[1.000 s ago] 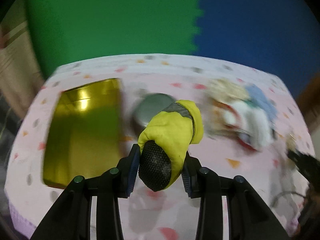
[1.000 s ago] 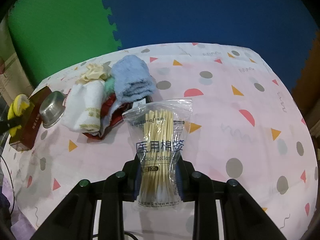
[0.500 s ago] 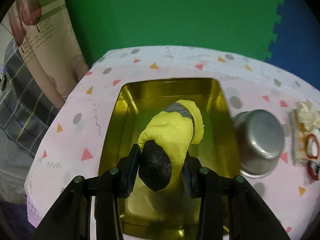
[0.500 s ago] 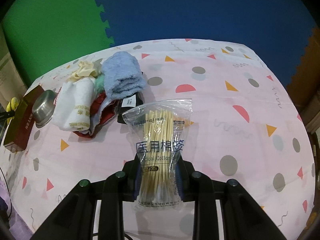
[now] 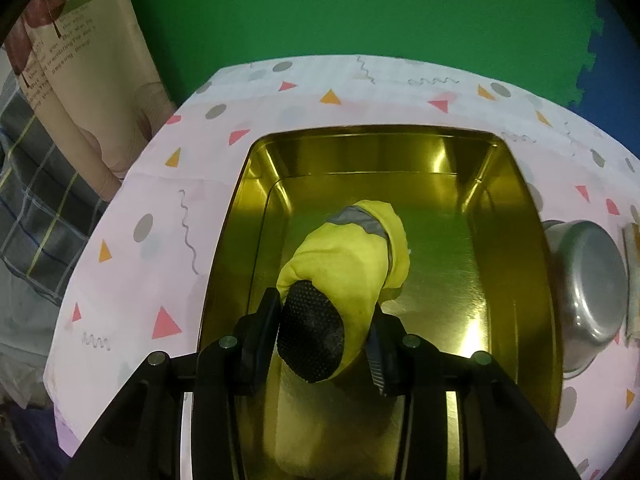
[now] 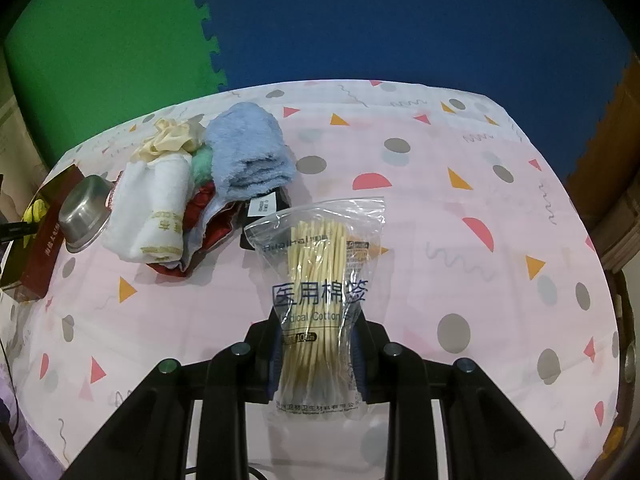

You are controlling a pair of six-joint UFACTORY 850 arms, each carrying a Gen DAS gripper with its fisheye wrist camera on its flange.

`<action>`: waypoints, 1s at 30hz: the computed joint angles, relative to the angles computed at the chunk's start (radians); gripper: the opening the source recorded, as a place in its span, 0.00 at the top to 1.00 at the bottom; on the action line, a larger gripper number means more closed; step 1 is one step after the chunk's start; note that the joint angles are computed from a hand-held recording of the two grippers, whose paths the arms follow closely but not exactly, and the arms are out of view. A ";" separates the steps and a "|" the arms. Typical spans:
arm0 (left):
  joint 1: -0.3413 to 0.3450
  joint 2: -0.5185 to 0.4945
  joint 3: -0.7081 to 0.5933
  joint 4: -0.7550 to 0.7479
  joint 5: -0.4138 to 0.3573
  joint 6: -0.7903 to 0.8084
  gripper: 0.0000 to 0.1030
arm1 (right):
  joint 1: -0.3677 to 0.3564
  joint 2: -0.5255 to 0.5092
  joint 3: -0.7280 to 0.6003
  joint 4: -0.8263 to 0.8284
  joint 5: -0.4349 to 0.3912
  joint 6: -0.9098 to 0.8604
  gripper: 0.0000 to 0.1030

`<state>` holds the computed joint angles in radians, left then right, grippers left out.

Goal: Organize soft objects
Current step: 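Carry the yellow-black glove into the gold tin and open the left tool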

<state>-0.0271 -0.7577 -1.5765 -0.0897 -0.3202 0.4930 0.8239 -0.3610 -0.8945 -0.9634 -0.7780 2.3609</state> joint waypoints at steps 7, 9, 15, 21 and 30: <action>0.002 -0.035 -0.042 0.026 -0.022 -0.019 0.62 | 0.003 -0.002 -0.014 0.010 -0.017 -0.026 0.73; 0.003 -0.038 -0.046 0.026 -0.022 -0.024 0.61 | 0.004 -0.004 -0.020 0.014 -0.021 -0.031 0.73; 0.006 -0.038 -0.043 0.040 -0.005 -0.031 0.50 | 0.007 -0.011 -0.034 0.026 -0.030 -0.049 0.73; 0.005 -0.010 -0.002 0.009 0.027 0.029 0.42 | 0.010 -0.014 -0.044 0.022 -0.041 -0.056 0.73; 0.013 0.060 0.081 -0.190 0.081 0.234 0.34 | 0.019 -0.025 -0.071 0.009 -0.058 -0.069 0.73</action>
